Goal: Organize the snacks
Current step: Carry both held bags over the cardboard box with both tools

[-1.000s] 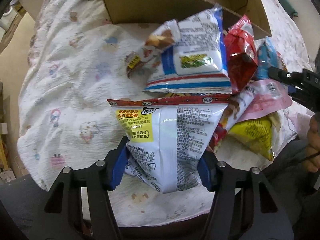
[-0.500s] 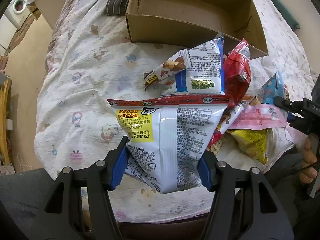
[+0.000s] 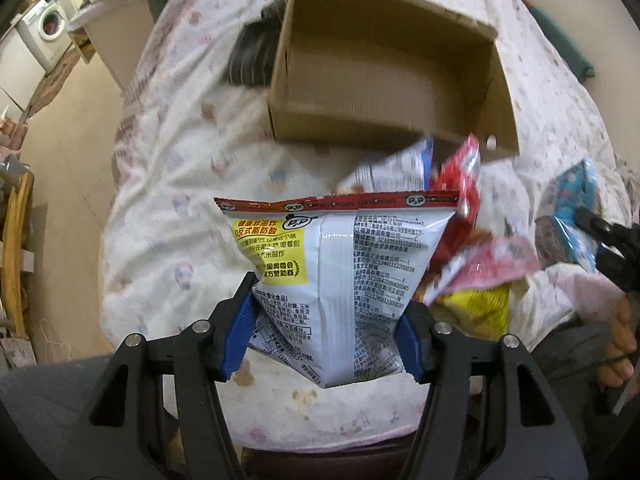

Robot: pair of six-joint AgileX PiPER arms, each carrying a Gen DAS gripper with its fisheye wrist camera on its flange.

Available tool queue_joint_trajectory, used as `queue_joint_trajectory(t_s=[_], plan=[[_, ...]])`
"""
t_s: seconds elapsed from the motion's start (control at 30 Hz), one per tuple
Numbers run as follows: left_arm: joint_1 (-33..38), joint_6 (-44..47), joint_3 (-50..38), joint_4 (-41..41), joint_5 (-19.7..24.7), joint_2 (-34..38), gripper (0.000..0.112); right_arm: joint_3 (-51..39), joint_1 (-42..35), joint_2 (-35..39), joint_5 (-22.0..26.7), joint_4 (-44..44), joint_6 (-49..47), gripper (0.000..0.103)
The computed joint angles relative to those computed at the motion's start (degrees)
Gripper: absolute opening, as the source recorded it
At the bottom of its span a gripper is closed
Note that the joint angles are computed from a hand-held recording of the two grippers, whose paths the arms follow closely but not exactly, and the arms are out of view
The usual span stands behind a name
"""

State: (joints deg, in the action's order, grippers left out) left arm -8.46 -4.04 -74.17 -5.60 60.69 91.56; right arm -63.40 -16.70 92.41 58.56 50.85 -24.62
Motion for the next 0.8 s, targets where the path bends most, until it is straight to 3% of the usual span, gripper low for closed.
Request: queue_joint_trajectory(t_s=[0.2,0.57,0.7,0.8], plan=[[0.0,-0.3,-11.6,0.5,2.4,5.7,0.058,-8.9,3.3,1.7,1.1,0.5,3.0,0.045],[-2.0,-2.1,-33.3,3.4,5.3,19.1,0.058,-26.3,13.8,14.6,-6.3,-7.2,7.2,0.045],[-2.8,-1.4,-34.6,4.8,2.2,21.7,0.058,-28.1,14.7,18.4,-7.7,-7.2,7.1,0.045],[-2.9,-1.6,-33.1,5.8,-2.4,22.7,0.058,-29.7,15.3,20.9,-7.8,-8.1,8.7,0.045]])
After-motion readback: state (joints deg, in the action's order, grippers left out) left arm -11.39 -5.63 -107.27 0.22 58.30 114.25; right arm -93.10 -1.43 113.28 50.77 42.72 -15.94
